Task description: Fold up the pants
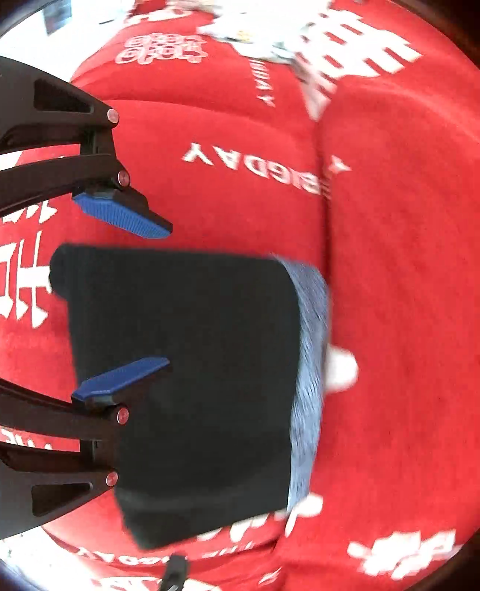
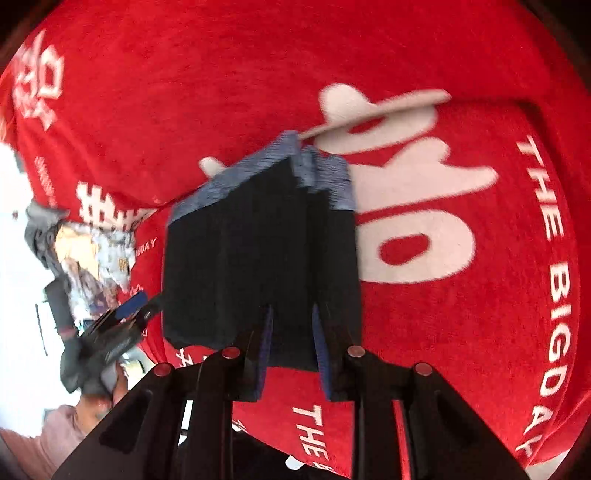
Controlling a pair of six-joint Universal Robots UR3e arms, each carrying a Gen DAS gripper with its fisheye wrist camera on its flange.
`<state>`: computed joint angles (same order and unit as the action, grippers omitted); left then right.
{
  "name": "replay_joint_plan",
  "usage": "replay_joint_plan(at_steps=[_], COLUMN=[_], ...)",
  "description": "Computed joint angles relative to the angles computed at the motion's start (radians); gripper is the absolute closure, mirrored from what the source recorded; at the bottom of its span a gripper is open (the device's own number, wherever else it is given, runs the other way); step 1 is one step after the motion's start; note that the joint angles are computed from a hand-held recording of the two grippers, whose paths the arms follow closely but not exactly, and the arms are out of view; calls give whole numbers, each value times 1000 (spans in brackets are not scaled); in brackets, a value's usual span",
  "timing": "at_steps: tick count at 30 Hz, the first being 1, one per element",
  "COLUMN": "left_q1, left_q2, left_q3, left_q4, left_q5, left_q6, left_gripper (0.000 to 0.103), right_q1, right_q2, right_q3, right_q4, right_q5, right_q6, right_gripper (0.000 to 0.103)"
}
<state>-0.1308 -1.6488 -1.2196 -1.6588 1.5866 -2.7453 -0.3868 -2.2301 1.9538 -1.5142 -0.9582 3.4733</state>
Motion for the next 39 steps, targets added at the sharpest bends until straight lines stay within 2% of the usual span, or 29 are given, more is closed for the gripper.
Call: replay_joint_plan(at_steps=[6, 7, 8, 9, 14, 17, 25, 28, 31, 33, 35, 39], left_q1=[18, 16, 13, 13, 8, 11, 34, 51, 64, 92, 112, 116], left_q2=[87, 91, 93, 88, 83, 81, 48, 37, 13, -8, -79, -316], left_q3=[-200, -208, -210, -205, -201, -200, -193, -188, -138, -95, 7, 299], left_q4=[92, 95, 92, 74, 44, 27, 25, 20, 6, 32, 26, -47], left_q5=[8, 7, 8, 3, -4, 5, -22, -42, -48, -85, -118, -143], left_q6=[1, 3, 5, 12, 24, 10, 45, 66, 77, 101, 102, 51], left_gripper=[34, 32, 19, 10, 10, 0, 0, 0, 0, 0, 0, 0], right_q1=[302, 310, 306, 315, 302, 343, 350, 360, 356, 341, 299, 167], right_q2=[231, 217, 199, 208, 186, 221, 206, 202, 211, 224, 257, 322], right_q3=[-22, 2, 14, 12, 16, -15, -8, -28, -54, -83, -118, -102], right_q4=[-228, -253, -259, -278, -246, -256, -252, -222, -224, -240, -247, -359], right_q5=[-172, -180, -178, -180, -186, -216, -222, -236, -236, -254, -261, -208], right_q6=[139, 160, 170, 193, 178, 210, 273, 291, 314, 298, 263, 197], right_gripper=[77, 77, 78, 78, 78, 78, 77, 73, 60, 57, 52, 51])
